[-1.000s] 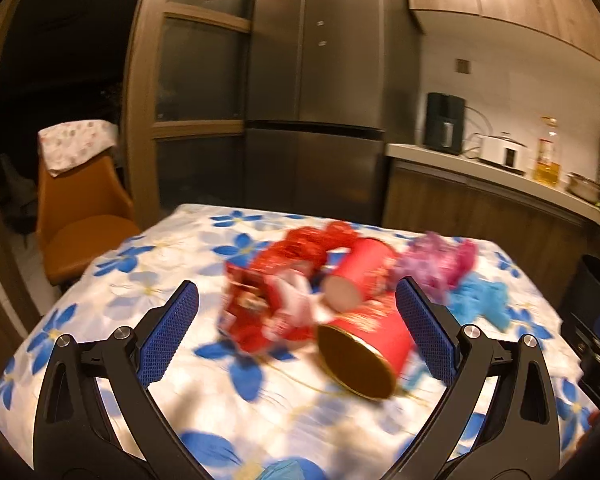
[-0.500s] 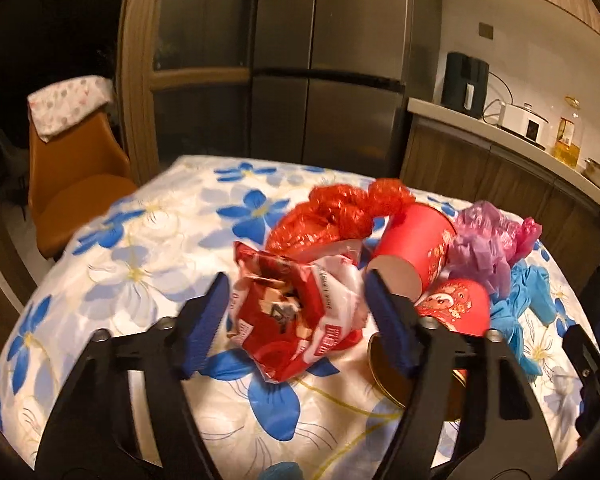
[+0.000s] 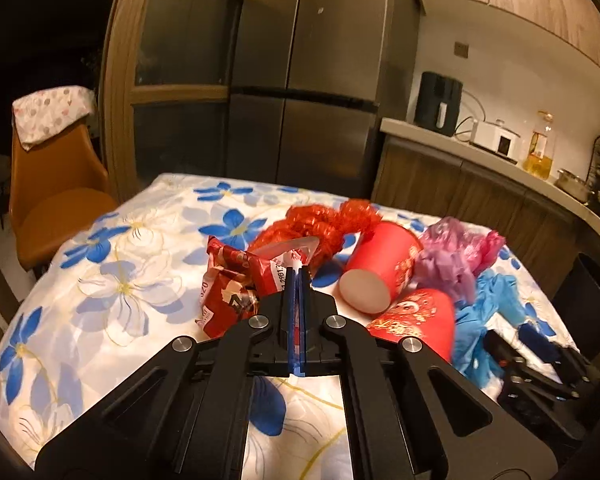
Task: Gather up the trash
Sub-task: 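Grasp the red snack wrapper with the left tool while the right tool grasps a blue glove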
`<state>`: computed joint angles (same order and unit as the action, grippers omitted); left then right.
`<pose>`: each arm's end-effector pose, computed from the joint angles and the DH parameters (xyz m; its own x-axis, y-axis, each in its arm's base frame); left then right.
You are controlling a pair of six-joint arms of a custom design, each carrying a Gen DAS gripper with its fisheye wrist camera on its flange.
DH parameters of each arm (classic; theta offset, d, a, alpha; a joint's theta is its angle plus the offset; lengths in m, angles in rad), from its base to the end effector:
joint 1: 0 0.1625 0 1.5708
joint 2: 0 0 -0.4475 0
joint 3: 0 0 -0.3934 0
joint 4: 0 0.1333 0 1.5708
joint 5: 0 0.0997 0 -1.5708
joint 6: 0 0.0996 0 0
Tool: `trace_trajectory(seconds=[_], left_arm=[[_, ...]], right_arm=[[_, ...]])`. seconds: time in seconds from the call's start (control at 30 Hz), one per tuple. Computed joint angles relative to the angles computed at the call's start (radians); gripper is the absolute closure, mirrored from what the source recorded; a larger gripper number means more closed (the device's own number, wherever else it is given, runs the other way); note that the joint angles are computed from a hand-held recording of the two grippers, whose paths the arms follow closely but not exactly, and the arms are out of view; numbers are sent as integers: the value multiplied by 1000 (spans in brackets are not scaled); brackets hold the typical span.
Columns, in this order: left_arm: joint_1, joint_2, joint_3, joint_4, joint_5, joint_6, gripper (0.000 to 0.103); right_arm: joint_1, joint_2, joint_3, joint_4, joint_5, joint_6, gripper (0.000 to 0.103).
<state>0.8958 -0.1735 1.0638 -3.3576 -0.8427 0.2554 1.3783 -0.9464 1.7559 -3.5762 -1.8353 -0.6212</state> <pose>-0.3495 -0.7560 -0.0346 -0.7796 0.1818 -0.5993 0.6068 0.4563 -0.6508 -0.0208 -0.6673 0.2983 -0.7733 0.1351 0.6194 -0.4673 0.5387 -0.7010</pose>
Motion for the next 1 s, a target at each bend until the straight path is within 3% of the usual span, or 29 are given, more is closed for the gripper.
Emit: trace_trajectory(seconds=[0.2,0.37,0.43,1.0], left_arm=[[-20,-48,93,-96,-10,4,103],[-28,-66,127,-115,-16,0,103],[-30,-68,134,-124,-18,4,103],[-81,-88,198,-186,-53,30,103]], right_arm=[[5,13,-15,40,-16,-22,68],[4,11,-17,65,-8,-33,91],[3,7,-11,63,0,-31,95],[-30,-175,171,-15,161,-50,100]])
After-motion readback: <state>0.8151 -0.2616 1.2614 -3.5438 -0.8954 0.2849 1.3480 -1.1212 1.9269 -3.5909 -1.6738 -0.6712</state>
